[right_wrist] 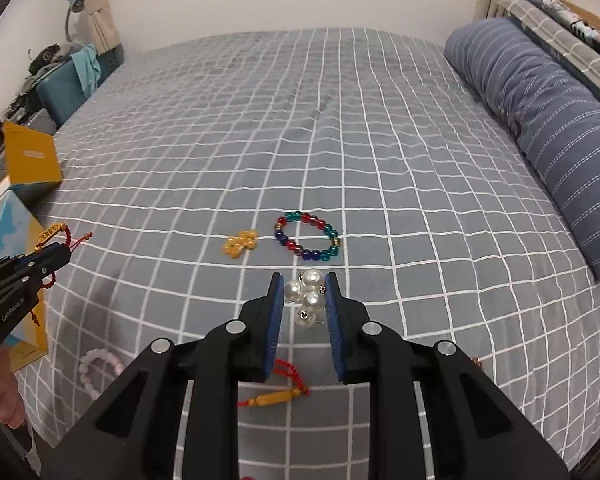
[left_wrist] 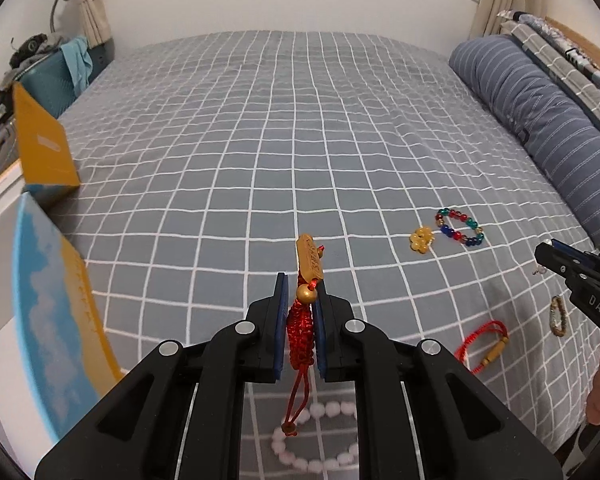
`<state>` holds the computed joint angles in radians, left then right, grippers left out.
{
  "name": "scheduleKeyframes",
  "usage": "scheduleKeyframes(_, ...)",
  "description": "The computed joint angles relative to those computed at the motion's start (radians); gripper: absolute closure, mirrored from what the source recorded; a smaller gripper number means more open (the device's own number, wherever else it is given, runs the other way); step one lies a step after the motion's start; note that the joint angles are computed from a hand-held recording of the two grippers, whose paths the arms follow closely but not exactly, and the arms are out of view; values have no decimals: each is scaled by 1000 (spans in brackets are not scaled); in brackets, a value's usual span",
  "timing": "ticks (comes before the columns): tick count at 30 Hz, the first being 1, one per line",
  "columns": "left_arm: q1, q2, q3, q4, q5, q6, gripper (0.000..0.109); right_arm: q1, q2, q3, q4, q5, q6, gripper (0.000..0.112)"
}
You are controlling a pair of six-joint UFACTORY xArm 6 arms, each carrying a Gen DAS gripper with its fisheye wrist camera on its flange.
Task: Organize jewelry
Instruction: 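Carry both items to the white box and open the left tool inside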
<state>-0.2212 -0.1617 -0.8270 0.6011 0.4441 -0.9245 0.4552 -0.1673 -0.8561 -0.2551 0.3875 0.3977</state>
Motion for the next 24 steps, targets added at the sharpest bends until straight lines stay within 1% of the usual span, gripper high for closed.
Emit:
scheduleKeyframes(4,-15,-83,57,40,12,-44,97,27,-77,58,-47,-12,45,92)
scheduleKeyframes(8,-29,-165,115,50,22,-68,97,70,-140,100,-72,-20,75,92)
scheduleKeyframes(11,-39,-249,167,86,53,-116,97,105,-166,111,-139,-22,135,92)
scheduleKeyframes(13,-42,-303,199,86,68,-126,97,131,-173,109,-143,-24,143,92)
scheduleKeyframes(16,-39,-383,238,90,103,-134,97,169,-159,85,-153,-26,154,92)
scheduleKeyframes(19,-29,-471,270,99,157,-139,97,210,-127,42,-165,-27,169,92)
scheduleKeyframes(24,17,-612,322,85,246,-117,97,294,-46,-65,-157,-25,161,92)
